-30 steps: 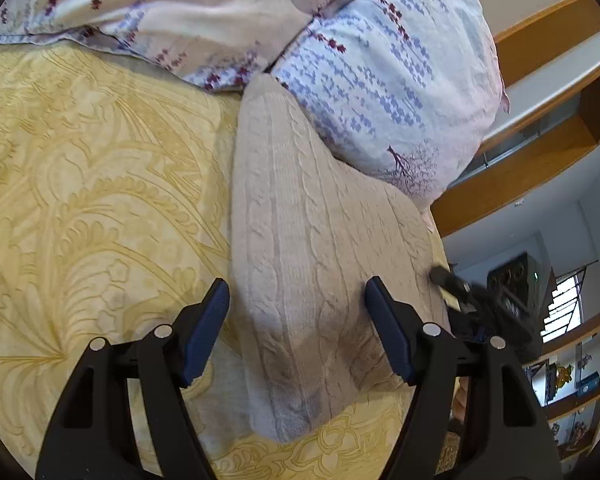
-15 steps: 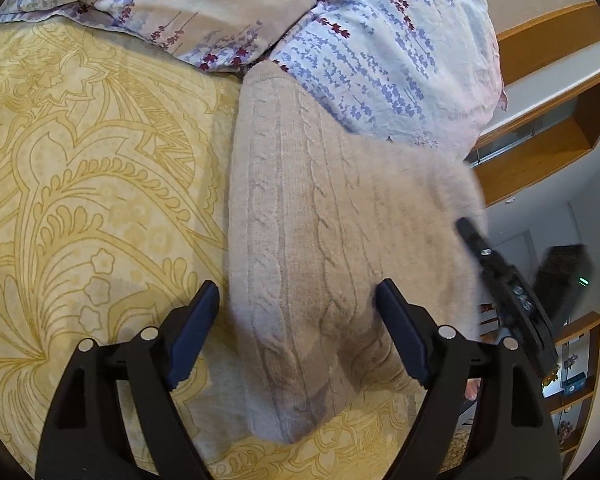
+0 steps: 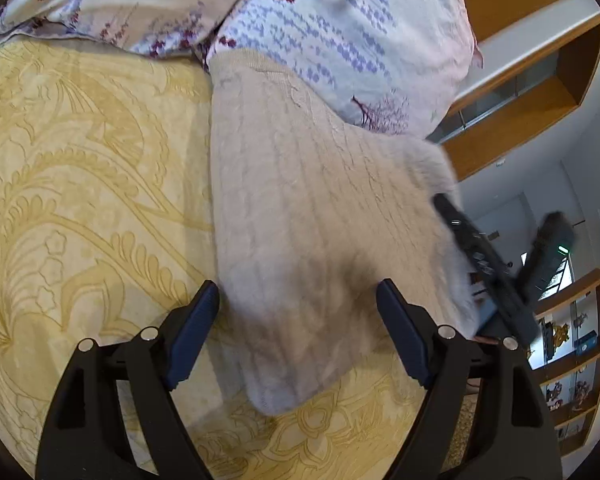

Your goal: Fold small clothes

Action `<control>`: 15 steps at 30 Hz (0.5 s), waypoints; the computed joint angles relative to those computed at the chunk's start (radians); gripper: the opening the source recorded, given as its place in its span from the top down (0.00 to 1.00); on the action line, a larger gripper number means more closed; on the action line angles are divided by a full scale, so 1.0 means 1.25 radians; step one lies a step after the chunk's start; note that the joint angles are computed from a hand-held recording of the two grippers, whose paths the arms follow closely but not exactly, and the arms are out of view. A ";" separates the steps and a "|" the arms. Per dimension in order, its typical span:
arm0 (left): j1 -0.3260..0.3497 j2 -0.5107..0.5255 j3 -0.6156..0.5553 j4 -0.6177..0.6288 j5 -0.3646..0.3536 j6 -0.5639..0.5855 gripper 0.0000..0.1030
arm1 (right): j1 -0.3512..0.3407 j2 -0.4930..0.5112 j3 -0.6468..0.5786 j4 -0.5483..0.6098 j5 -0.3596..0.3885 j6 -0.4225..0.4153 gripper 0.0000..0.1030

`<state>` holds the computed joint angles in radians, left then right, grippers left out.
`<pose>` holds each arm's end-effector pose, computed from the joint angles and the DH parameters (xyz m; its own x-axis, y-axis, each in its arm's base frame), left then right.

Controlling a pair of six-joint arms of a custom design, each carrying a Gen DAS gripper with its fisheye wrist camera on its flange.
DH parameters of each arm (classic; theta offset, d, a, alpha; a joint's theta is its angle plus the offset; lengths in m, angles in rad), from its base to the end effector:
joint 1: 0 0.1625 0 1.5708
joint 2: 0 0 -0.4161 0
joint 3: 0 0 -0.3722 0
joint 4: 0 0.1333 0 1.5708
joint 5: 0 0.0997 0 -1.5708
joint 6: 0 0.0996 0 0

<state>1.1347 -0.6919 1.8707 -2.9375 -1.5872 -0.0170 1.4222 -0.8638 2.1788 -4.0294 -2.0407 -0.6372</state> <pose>-0.1253 -0.5806 0.0048 -0.9119 0.4099 0.0193 0.3995 0.8976 -0.1865 0.0152 -0.4943 0.1727 -0.6962 0.1899 0.6923 -0.4390 0.6504 -0.6199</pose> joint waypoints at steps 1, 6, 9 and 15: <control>0.000 0.001 0.002 0.000 -0.001 0.004 0.23 | -0.021 -0.009 0.000 0.039 0.008 0.042 0.86; -0.001 -0.006 0.015 -0.006 -0.005 0.004 0.23 | -0.074 -0.082 0.033 0.143 0.087 0.200 0.79; 0.005 -0.016 0.028 -0.006 -0.018 0.000 0.23 | -0.105 -0.154 0.088 0.153 0.168 0.275 0.61; 0.013 -0.034 0.048 -0.002 -0.040 -0.017 0.28 | -0.202 -0.290 0.236 0.207 0.386 0.351 0.49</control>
<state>1.1512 -0.7338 1.9303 -2.9404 -1.6370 -0.0385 1.1697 -1.2268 2.4741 -3.7706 -1.5577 -0.1991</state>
